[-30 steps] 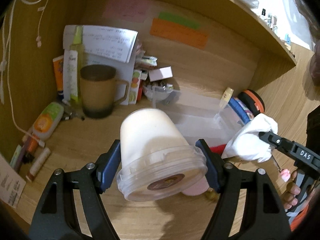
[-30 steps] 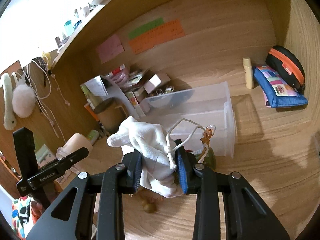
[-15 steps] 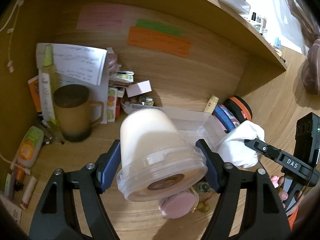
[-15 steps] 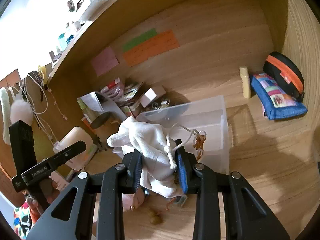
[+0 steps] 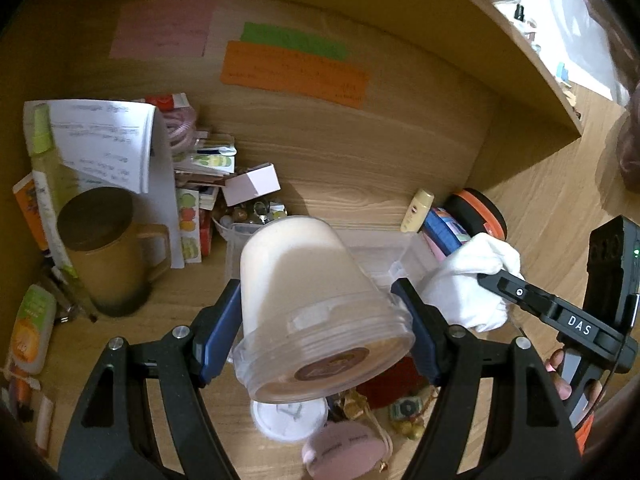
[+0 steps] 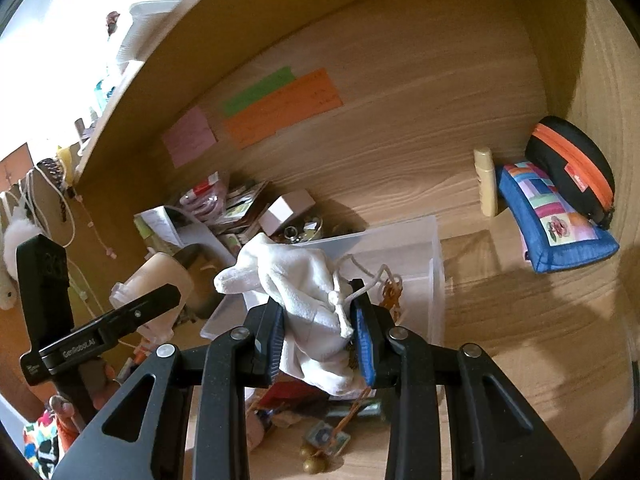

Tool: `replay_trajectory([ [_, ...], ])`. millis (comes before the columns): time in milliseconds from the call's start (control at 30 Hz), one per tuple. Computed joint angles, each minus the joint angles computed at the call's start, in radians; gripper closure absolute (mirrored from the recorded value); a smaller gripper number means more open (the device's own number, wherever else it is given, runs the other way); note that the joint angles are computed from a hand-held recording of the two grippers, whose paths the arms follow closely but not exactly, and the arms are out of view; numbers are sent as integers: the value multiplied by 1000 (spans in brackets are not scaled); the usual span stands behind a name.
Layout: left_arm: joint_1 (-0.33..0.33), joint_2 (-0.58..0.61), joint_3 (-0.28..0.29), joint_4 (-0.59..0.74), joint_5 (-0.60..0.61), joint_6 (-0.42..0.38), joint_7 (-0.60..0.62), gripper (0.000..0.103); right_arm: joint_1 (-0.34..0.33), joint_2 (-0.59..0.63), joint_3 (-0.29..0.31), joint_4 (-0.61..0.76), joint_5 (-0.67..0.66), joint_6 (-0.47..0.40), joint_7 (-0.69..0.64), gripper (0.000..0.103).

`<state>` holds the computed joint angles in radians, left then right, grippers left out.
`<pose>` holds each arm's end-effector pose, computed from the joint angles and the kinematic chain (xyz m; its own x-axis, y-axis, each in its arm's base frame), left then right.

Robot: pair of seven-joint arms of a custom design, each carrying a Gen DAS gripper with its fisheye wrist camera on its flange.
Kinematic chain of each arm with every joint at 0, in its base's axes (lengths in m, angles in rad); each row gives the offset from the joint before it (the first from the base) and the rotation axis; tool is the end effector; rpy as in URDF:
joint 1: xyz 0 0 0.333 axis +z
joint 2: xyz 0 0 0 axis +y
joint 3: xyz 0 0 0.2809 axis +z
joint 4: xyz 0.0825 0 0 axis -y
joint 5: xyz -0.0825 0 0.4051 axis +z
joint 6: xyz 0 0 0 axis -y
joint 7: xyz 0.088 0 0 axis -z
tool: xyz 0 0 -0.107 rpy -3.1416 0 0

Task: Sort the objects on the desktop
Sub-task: 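Lift the tape roll and cloth bag and carry both over the clear box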

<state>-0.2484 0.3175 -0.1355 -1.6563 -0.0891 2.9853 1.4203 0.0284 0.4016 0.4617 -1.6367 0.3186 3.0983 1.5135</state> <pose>0.6632 -0.2480 0.5102 -0.2490 -0.9361 0.2486 -0.5791 -0.0618 -0.8129 0.6638 0.2664 0.4914 0.3079 -0.8630 -0.4006 -0.5740 0.1673 -0.8016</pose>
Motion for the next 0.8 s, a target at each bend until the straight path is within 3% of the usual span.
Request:
replay_trajectory([
  [167, 8, 82, -11, 113, -8, -65, 23, 29, 68, 59, -83, 89, -53, -52, 50, 76],
  [500, 12, 240, -29, 331, -29, -202, 80, 29, 160, 165, -193, 241, -144, -148, 139, 76],
  [700, 12, 315, -35, 435, -37, -272, 105, 29, 203, 216, -251, 314, -198, -204, 192, 76],
  [800, 13, 348, -38, 482, -42, -309, 113, 29, 205, 237, -252, 345, -211, -235, 193, 76],
])
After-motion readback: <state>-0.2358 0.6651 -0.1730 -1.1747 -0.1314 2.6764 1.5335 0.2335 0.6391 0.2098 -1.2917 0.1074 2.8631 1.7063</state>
